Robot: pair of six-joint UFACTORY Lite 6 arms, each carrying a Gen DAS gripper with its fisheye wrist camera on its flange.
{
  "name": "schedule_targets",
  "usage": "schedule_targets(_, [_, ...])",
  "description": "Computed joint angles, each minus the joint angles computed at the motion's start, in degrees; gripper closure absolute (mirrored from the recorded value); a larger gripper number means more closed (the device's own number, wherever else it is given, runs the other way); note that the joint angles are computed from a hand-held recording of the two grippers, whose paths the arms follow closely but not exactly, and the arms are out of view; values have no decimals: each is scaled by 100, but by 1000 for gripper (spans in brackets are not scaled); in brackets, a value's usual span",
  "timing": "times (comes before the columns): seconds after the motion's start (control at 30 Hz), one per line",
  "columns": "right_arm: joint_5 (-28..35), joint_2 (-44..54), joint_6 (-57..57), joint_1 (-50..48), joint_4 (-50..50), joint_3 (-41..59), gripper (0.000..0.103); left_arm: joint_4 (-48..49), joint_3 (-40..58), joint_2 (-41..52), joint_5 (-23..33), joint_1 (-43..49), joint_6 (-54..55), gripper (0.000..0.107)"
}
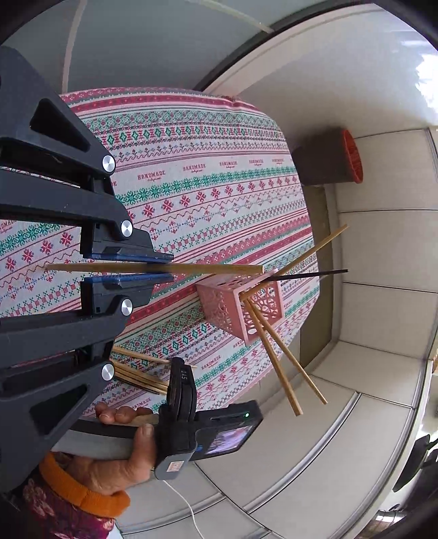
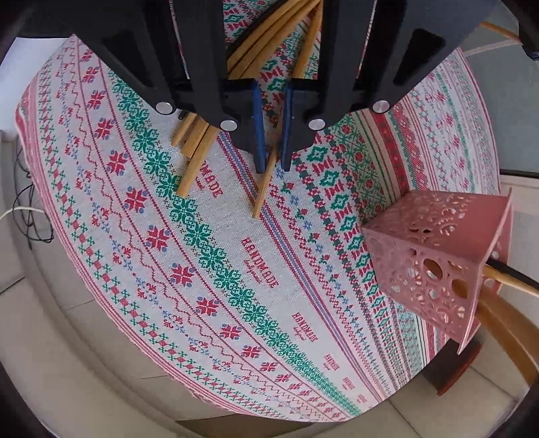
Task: Organize utensils
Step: 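Carry both chopsticks upright over the pink basket and open both tools to drop them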
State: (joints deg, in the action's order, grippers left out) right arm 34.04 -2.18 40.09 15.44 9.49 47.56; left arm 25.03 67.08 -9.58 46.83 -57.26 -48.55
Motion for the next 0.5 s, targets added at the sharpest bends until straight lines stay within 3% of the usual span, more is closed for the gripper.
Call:
schedule_targets(0.07, [-316,-491,-448,-214,611,-491,95,52,-16,-148,44,-43,-60,102])
schedule_targets(0.17, [-381,-1737,-219,-96,372,-1115,96,196,-32,-392,90,-133,-200,102])
schedule_targets(0.37, [933,-4392,1241,964,-1034,-1019,97,946,380,-648,415,-655,-716,102])
schedule_targets(0.5, [1779,-5004,2211,1900,-2151,-184,97,1299,999,-435,572,-816,-985,102])
